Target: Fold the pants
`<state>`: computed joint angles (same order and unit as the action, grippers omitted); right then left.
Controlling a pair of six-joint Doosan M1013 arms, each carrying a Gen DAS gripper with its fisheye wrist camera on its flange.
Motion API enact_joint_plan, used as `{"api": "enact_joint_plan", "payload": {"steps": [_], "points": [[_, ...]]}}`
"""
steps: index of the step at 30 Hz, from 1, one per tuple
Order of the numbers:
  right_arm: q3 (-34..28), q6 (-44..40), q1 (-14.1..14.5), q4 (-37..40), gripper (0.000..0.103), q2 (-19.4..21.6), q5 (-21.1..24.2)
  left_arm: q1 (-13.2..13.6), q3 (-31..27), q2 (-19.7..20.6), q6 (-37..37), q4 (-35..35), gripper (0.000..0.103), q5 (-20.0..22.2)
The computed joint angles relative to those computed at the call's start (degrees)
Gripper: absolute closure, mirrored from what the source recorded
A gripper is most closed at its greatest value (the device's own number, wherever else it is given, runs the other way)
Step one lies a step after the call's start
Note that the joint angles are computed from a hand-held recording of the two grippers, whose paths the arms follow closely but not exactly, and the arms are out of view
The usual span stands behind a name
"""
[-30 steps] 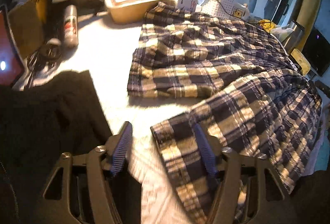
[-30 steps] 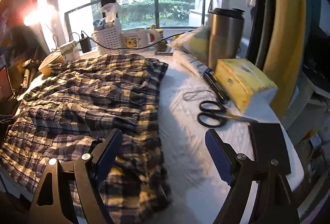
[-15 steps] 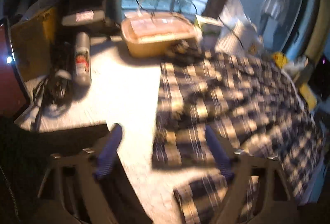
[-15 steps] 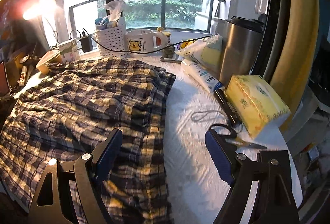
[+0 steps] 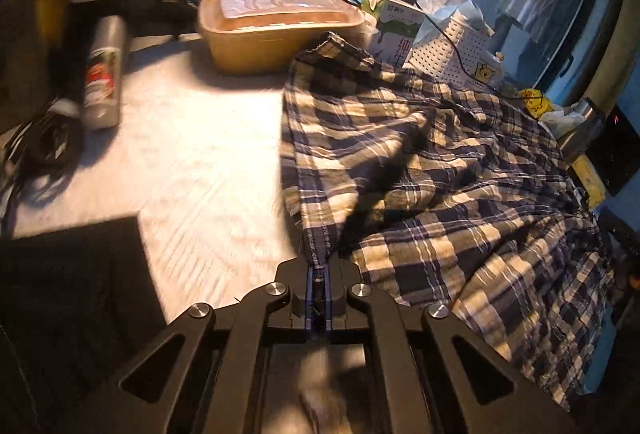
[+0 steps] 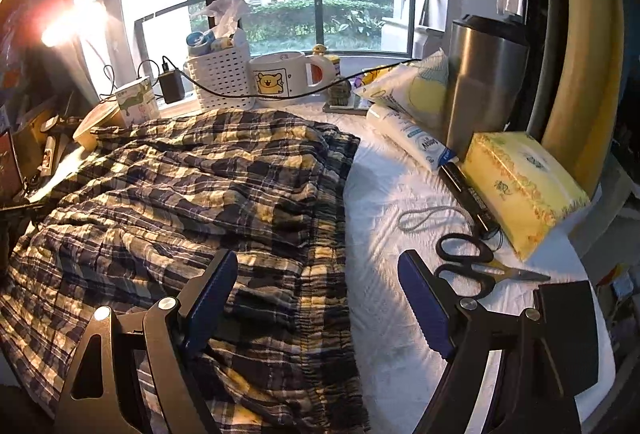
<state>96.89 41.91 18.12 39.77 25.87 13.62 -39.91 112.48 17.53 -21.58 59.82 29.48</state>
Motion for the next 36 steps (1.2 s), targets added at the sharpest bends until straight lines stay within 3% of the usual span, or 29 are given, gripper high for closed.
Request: {"api": "enact_joint_plan", "payload": {"steps": [4, 9, 10, 14, 18, 21, 25, 28, 29, 33, 36], "points": [[0.77, -1.07, -0.62, 2.03, 0.019, -0.21, 0.31, -1.36, 1.88, -1.43, -5.07, 0.33, 0.101, 1.51], [1.59, -1.53, -1.49, 3.35, 0.019, -0.34, 1.0, -0.6, 1.66, -2.23, 1.44, -6.74, 0.098, -0.13], [1.8, -2.04, -1.67, 3.92, 0.019, -0.46, 1.01, -0.27, 1.38, -2.5, 3.47, -8.46, 0.095, 0.11], [2.19, -4.81, -2.21, 6.33, 0.019, -1.12, 1.23, 0.23, 0.52, -4.1, 5.14, -6.89, 0.056, 3.02], [-0.3, -7.64, -2.48, 5.31, 0.019, -1.08, 3.37, 1.75, -1.47, -4.81, 12.64, -7.72, 0.055, 3.89], [-4.58, -9.96, -2.92, 5.92, 0.019, 0.42, 7.73, 3.27, -3.01, -4.26, 15.71, -6.92, 0.055, 2.99], [-13.24, -2.72, -2.72, 0.18, 0.02, 5.31, 14.44, 6.56, -7.96, 0.22, 29.74, -15.19, 0.055, 1.24], [-21.84, 3.61, -3.15, 0.31, 0.036, 11.0, 25.43, 8.29, -11.28, 3.54, 36.25, -20.47, 0.055, 1.66], [-23.79, 6.24, -3.14, -0.33, 0.037, 12.38, 27.25, 8.87, -12.49, 4.75, 38.42, -22.22, 0.055, 2.13], [-29.6, 13.74, -1.94, -6.92, 0.038, 16.51, 29.97, 10.1, -15.19, 7.56, 43.43, -25.49, 0.055, 3.21], [-31.68, 14.02, -0.92, -9.87, 0.044, 18.0, 31.62, 10.5, -15.9, 8.51, 43.71, -25.75, 0.055, 3.48]]}}
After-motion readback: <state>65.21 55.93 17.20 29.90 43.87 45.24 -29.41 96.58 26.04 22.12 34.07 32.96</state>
